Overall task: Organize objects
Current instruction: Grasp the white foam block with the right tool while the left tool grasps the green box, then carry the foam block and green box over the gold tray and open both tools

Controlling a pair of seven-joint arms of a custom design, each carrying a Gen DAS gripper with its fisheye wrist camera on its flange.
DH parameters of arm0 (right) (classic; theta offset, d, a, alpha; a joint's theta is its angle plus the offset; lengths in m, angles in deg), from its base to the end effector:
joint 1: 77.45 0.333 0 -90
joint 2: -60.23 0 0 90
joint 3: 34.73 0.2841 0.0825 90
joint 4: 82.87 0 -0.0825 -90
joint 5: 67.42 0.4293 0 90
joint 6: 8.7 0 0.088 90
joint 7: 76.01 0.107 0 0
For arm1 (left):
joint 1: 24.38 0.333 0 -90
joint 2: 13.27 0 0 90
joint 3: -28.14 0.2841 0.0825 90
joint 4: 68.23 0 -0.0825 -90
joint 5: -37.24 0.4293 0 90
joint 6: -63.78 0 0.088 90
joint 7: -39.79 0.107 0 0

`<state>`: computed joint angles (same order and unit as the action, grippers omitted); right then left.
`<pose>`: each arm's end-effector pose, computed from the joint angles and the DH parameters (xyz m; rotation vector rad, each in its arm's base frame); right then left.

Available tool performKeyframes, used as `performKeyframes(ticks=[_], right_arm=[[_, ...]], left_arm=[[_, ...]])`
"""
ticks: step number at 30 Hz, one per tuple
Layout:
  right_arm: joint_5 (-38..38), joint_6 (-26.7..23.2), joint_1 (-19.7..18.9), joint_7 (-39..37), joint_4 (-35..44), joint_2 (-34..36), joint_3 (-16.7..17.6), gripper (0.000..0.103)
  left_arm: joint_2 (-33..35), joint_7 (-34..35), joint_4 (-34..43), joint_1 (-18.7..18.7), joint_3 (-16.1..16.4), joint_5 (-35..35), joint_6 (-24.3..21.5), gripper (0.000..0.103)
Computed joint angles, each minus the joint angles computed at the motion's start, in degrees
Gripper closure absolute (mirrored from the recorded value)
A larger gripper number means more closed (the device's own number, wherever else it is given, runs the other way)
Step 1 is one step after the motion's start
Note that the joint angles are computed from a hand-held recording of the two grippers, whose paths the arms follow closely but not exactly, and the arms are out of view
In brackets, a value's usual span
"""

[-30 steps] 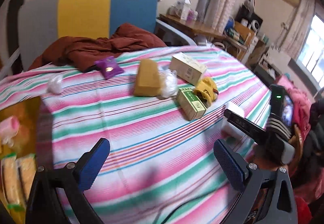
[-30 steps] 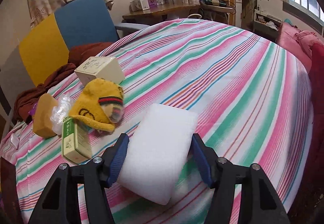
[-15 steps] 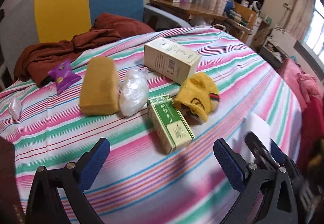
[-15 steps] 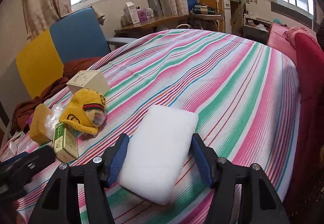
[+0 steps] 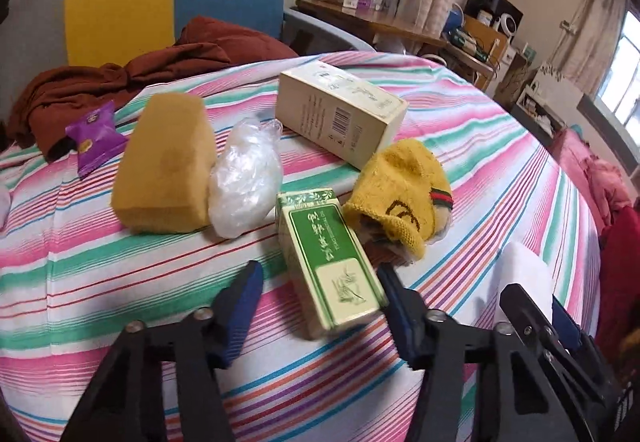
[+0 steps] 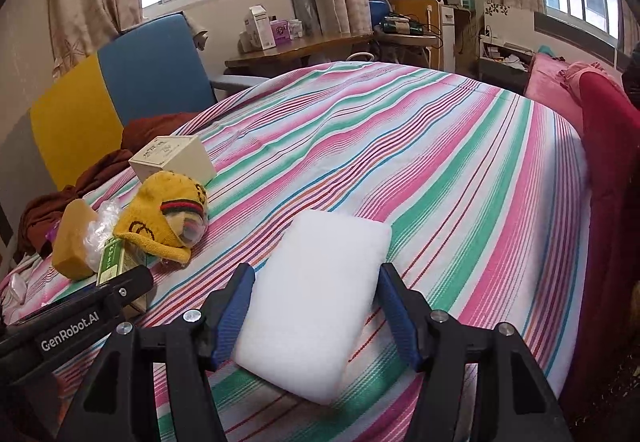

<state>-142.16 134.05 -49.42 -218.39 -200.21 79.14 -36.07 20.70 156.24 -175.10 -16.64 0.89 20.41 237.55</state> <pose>0.5546 0.2845 0.2229 -1.0483 2.2675 -0.8531 0.6719 -0.1890 0.2324 -1.5744 2.2825 -0.9467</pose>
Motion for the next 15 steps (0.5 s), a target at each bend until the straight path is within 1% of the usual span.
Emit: performKeyframes(ticks=[1, 2, 3, 4, 5, 7, 12, 13, 15], right_arm=[[-0.1, 0.1, 0.0, 0.0, 0.0, 0.1, 0.0, 0.039], [-0.2, 0.1, 0.0, 0.1, 0.0, 0.1, -0.1, 0.039], [-0.3, 0.1, 0.0, 0.1, 0.1, 0.2, -0.1, 0.039], [-0.3, 0.1, 0.0, 0.0, 0.2, 0.2, -0.1, 0.039], [-0.4, 0.1, 0.0, 0.0, 0.2, 0.2, -0.1, 0.039], [-0.8, 0.2, 0.0, 0.3, 0.2, 0.3, -0.2, 0.039], [-3.4, 0.7, 0.3, 1.2, -0.2, -0.2, -0.1, 0.039], [-3.8, 0.4, 0.4, 1.3, -0.3, -0.3, 0.0, 0.039], [-3.9, -0.5, 0.7, 0.9, -0.3, -0.5, 0.4, 0.039]], left_arm=[[-0.1, -0.3, -0.2, -0.2, 0.4, 0.1, 0.5, 0.061], [-0.3, -0.5, -0.7, -0.3, 0.8, 0.2, 1.3, 0.068], [-0.1, 0.2, -1.0, 1.1, -0.6, 0.0, 1.8, 0.069], [-0.2, 0.6, -1.7, 1.8, -1.3, 0.0, 2.5, 0.071], [-0.5, 0.5, -2.2, 1.9, -1.2, 0.4, 3.1, 0.072], [-1.1, 1.2, -3.8, 3.0, -2.1, 1.2, 4.2, 0.072], [-2.5, 1.6, -7.9, 7.8, -5.8, 2.8, 7.2, 0.072], [-2.7, 1.4, -8.8, 9.1, -6.9, 3.2, 7.9, 0.072], [-2.8, 1.4, -11.0, 13.5, -10.5, 4.1, 9.4, 0.072]])
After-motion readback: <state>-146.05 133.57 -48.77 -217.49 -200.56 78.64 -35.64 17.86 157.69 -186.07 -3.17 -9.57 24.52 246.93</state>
